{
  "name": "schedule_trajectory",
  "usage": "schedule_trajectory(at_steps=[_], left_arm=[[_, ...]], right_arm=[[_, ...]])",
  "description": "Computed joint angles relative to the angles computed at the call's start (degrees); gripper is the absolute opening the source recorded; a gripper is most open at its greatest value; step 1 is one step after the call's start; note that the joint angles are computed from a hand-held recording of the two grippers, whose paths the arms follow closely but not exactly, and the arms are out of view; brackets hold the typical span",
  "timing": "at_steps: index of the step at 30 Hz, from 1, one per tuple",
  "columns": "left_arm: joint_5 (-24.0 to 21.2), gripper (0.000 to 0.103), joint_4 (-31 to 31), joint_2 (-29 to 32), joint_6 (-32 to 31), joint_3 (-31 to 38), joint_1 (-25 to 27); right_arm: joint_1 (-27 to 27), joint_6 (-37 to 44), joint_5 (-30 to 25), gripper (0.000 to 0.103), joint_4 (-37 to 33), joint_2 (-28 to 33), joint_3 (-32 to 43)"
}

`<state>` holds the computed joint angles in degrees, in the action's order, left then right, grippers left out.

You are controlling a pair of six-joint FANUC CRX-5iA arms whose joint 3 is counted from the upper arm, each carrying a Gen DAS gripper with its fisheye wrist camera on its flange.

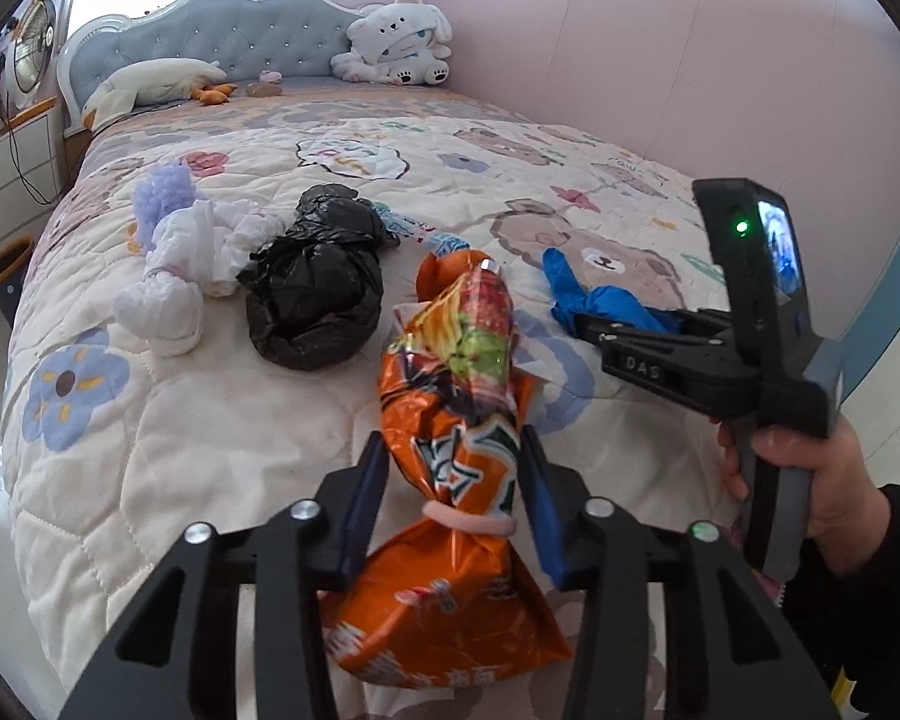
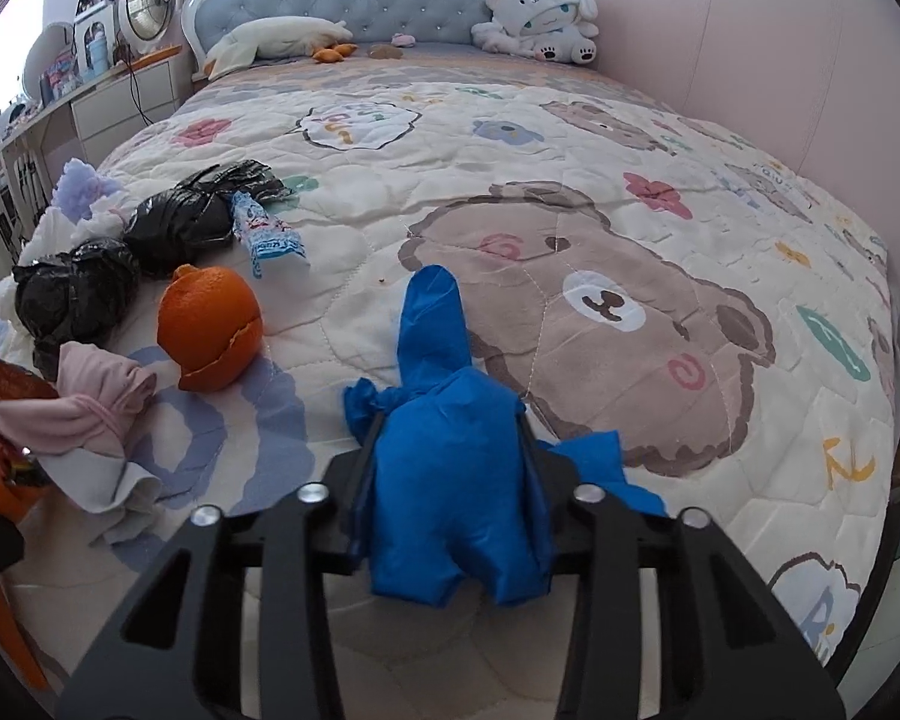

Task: Collect trash
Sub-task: 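Grasp the orange chip bag with the left tool while the right tool grasps the blue plastic bag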

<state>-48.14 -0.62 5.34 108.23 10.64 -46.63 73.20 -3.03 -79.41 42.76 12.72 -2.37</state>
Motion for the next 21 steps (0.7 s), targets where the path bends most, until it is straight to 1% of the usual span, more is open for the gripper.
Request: schedule_trajectory(at_steps=[1, 3, 6, 15, 19, 21], left_arm=[[0.41, 0.035, 0.88, -0.13, -0.68, -0.43, 0.16], [0.42, 0.034, 0.38, -0.14, -0.56, -0.3, -0.03], [0.49, 0.033, 0.38, -0.27, -0.61, -0.33, -0.01], [1.19, 0.033, -2.14, -3.48, 1.9, -0.63, -0.26], [0.39, 0.033, -4.14, -4.86, 3.68, -0.21, -0.67], [0.4, 0.033, -3.82, -5.61, 3.93, -0.65, -0.49]], right_arm=[[0.0, 0.01, 0.02, 0.032, -0.01, 0.11, 0.12], [0.02, -0.29, -0.05, 0.028, 0.15, 0.21, 0.22], [0.16, -0.85, -0.12, 0.024, 0.64, 0.02, 0.11], [2.33, -3.53, -2.05, 0.021, 3.59, -1.65, -0.11], [4.34, -5.61, -3.23, 0.021, 5.29, -3.23, -0.35], [5.48, -6.26, -4.3, 0.021, 5.99, -3.76, -0.22]])
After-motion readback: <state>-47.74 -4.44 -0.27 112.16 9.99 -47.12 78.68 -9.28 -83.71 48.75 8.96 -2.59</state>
